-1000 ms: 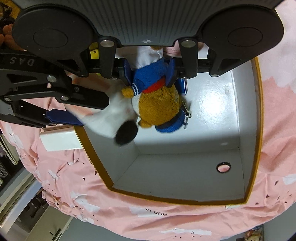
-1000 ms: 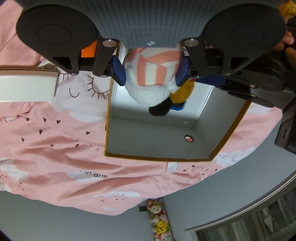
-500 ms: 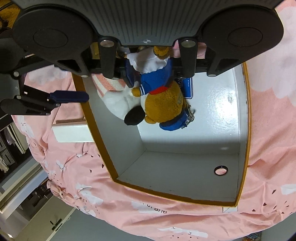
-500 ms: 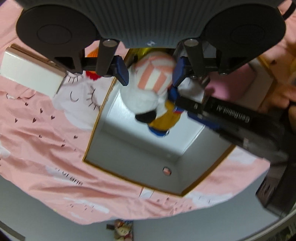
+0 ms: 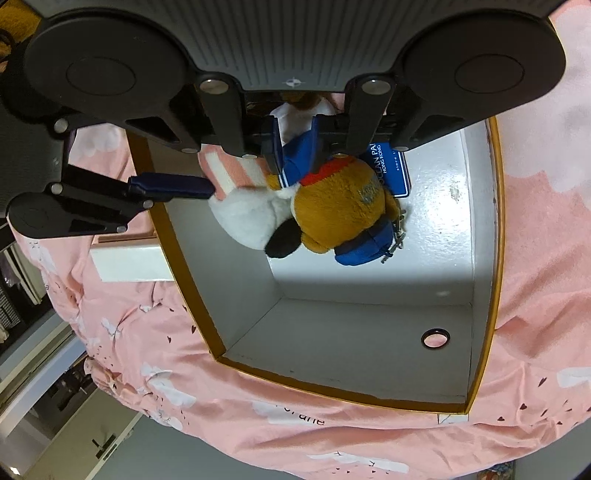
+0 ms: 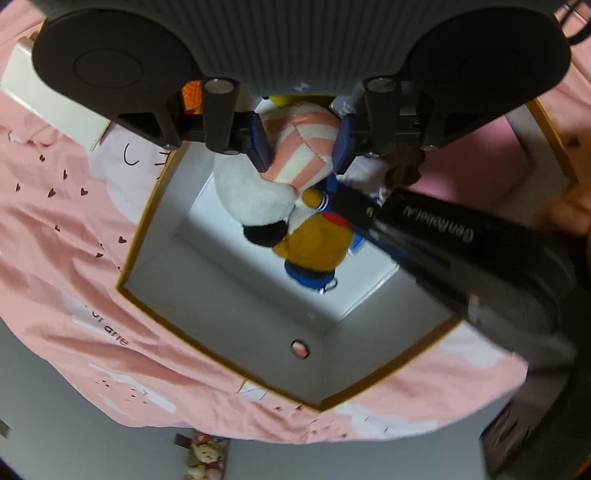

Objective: Organize objects
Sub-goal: 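Lower the plushes into the white box and open both grippers, then move both grippers to the orange crocheted fruit and the long white box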

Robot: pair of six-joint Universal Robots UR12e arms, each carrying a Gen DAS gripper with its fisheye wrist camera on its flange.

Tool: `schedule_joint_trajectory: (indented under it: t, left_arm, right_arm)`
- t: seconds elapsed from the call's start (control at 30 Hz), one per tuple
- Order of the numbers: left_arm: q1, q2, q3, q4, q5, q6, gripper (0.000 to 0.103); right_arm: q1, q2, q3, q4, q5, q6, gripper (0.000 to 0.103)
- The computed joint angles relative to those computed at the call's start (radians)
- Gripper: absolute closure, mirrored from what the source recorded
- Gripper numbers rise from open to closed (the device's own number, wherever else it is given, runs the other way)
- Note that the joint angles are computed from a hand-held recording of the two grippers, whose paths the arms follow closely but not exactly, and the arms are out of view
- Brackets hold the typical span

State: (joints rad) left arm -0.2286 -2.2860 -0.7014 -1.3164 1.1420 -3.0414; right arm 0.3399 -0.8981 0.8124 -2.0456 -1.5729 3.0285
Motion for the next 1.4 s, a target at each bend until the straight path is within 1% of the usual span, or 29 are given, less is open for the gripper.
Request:
schedule_joint_trajectory:
  t: [0.07, 0.1, 0.17, 0.2, 0.23, 0.27, 0.33, 0.37, 0.43, 0.5, 0.53, 0.6, 0.63, 0.7, 0.77, 0.8, 0.83, 0.87, 0.97, 1.1, 1.17, 1.27, 1.33, 1.4]
  left_arm:
    - [0.002, 0.0, -0.001, 0.006, -0.016, -0.012, 0.084]
    - [0.003, 0.0, -0.002, 0.012, -0.023, -0.021, 0.082]
    - [0.006, 0.001, -0.008, 0.032, -0.032, -0.042, 0.08]
    - [0.006, 0.0, -0.008, 0.039, -0.039, -0.051, 0.078]
    - [0.005, -0.001, -0.008, 0.048, -0.039, -0.059, 0.072]
    - [0.003, -0.001, -0.01, 0.061, -0.026, -0.071, 0.071]
    - [-0.003, -0.001, -0.013, 0.08, 0.008, -0.086, 0.071]
    - [-0.006, 0.001, -0.018, 0.091, 0.023, -0.089, 0.071]
    - [-0.011, 0.005, -0.028, 0.117, 0.047, -0.086, 0.071]
    - [-0.01, 0.01, -0.042, 0.147, 0.048, -0.091, 0.071]
    - [-0.009, 0.009, -0.042, 0.156, 0.045, -0.097, 0.071]
    - [-0.01, 0.002, -0.03, 0.156, 0.059, -0.094, 0.071]
    - [-0.015, -0.003, -0.021, 0.164, 0.085, -0.087, 0.071]
    - [-0.023, -0.008, -0.013, 0.18, 0.129, -0.058, 0.071]
    - [-0.027, -0.025, 0.019, 0.159, 0.147, -0.046, 0.071]
    - [-0.027, -0.031, 0.032, 0.14, 0.147, -0.041, 0.071]
    - [-0.028, -0.037, 0.044, 0.125, 0.148, -0.035, 0.071]
    - [-0.03, -0.042, 0.052, 0.113, 0.151, -0.027, 0.073]
    - [-0.031, -0.044, 0.05, 0.104, 0.145, 0.001, 0.076]
    - [-0.023, -0.05, 0.052, 0.093, 0.094, 0.01, 0.077]
    - [-0.023, -0.055, 0.057, 0.09, 0.083, 0.019, 0.077]
    - [-0.028, -0.063, 0.068, 0.084, 0.09, 0.029, 0.078]
    - [-0.032, -0.07, 0.08, 0.071, 0.102, 0.04, 0.078]
    - [-0.034, -0.069, 0.078, 0.075, 0.113, 0.038, 0.078]
  right_arm:
    - [0.004, -0.001, 0.001, 0.017, -0.018, -0.031, 0.063]
    - [0.005, -0.002, 0.001, 0.031, -0.031, -0.051, 0.063]
    - [0.013, 0.004, -0.007, 0.065, -0.086, -0.083, 0.064]
    - [0.013, 0.002, 0.003, 0.05, -0.093, -0.085, 0.064]
    - [0.011, -0.001, 0.009, 0.043, -0.086, -0.087, 0.064]
    - [0.01, 0.0, 0.007, 0.045, -0.081, -0.087, 0.063]
    - [0.009, 0.005, -0.005, 0.06, -0.07, -0.086, 0.063]
    - [0.006, 0.008, -0.014, 0.079, -0.051, -0.086, 0.061]
    - [-0.004, 0.005, -0.022, 0.095, -0.007, -0.072, 0.06]
    - [-0.017, -0.006, -0.012, 0.066, 0.039, -0.033, 0.057]
    - [-0.022, -0.01, -0.008, 0.045, 0.05, -0.011, 0.057]
    - [-0.027, -0.008, -0.006, -0.004, 0.039, 0.011, 0.057]
    - [-0.028, -0.001, -0.014, -0.025, 0.023, 0.015, 0.057]
    - [-0.029, 0.022, -0.048, -0.027, 0.012, 0.019, 0.057]
    - [-0.028, 0.049, -0.087, -0.015, 0.007, -0.004, 0.058]
    - [-0.025, 0.062, -0.105, -0.005, -0.01, -0.025, 0.058]
    - [-0.021, 0.075, -0.123, 0.01, -0.03, -0.046, 0.062]
    - [-0.02, 0.077, -0.12, 0.018, -0.038, -0.061, 0.063]
    - [-0.025, 0.068, -0.096, 0.019, -0.01, -0.052, 0.062]
    - [-0.037, 0.064, -0.1, 0.048, 0.033, -0.01, 0.063]
    - [-0.043, 0.058, -0.091, 0.046, 0.05, -0.001, 0.063]
    - [-0.042, 0.051, -0.077, 0.036, 0.039, -0.002, 0.063]
    - [-0.035, 0.057, -0.079, 0.028, 0.017, -0.007, 0.063]
    - [-0.027, 0.062, -0.081, 0.019, -0.005, -0.022, 0.062]
